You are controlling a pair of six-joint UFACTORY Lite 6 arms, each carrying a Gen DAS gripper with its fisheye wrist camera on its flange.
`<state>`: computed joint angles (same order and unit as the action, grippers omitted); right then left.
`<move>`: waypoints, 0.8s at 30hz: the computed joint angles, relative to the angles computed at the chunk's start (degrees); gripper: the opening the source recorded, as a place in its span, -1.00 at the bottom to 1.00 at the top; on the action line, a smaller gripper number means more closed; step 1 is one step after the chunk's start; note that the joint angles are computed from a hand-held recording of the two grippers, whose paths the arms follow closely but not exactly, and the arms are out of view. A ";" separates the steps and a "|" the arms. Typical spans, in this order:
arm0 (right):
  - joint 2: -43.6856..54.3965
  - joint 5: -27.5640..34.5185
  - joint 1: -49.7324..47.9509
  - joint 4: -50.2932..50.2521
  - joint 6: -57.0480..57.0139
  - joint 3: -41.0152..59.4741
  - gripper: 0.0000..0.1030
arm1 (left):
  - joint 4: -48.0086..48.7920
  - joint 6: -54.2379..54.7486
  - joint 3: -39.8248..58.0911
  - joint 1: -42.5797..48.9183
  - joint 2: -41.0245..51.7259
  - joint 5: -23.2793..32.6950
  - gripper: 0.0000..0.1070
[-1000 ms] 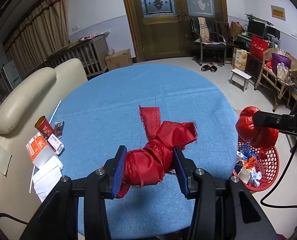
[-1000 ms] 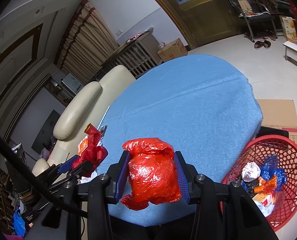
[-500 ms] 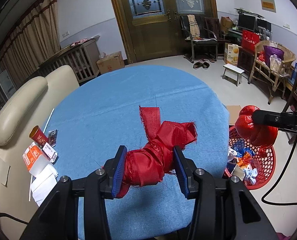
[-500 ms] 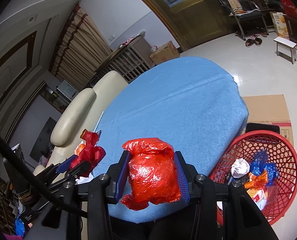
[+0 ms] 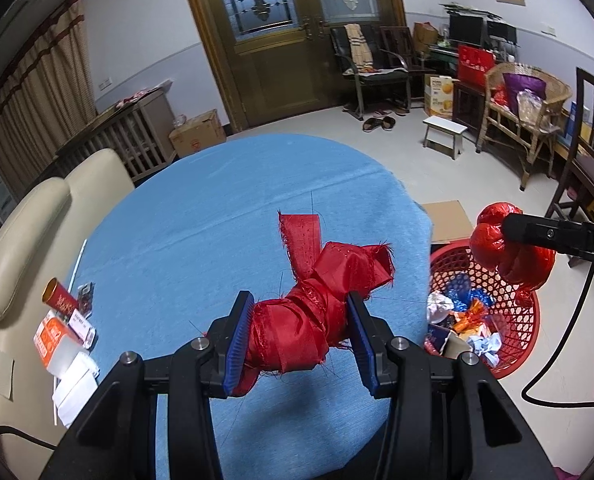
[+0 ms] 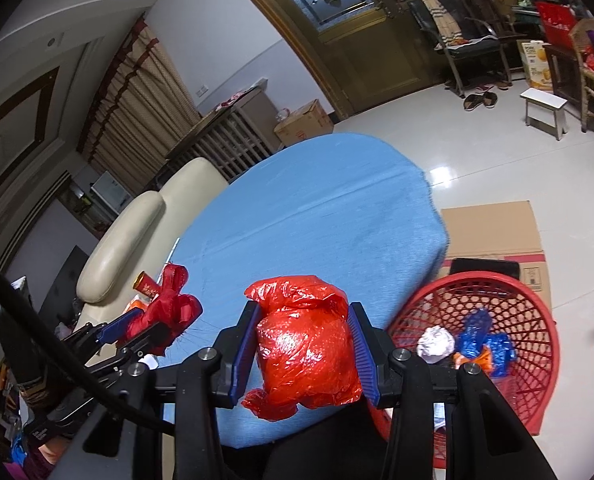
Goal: Collect trash
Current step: 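Carry the red cloth in the left tool while the right tool carries the red bag to the basket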
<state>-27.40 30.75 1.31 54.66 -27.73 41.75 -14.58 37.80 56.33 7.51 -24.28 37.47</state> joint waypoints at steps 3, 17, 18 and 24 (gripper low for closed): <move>-2.25 -0.98 -1.05 -5.06 3.60 -1.04 -0.09 | 2.44 -2.94 -0.19 -3.01 0.39 -0.75 -0.10; -8.21 2.07 -10.75 -8.27 0.71 -6.12 -0.09 | 16.72 -18.95 0.89 -18.49 3.28 -2.59 -0.10; -8.47 2.68 -11.76 -7.69 -0.12 -6.41 -0.09 | 17.55 -19.96 0.98 -19.40 3.37 -2.47 -0.10; -9.73 5.82 -17.75 -5.31 -4.64 -8.15 -0.09 | 22.21 -25.38 1.48 -24.58 4.05 -2.00 -0.10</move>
<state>-37.13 36.56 -16.44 49.35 -32.37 33.61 7.64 12.41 57.81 -17.08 -20.22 35.47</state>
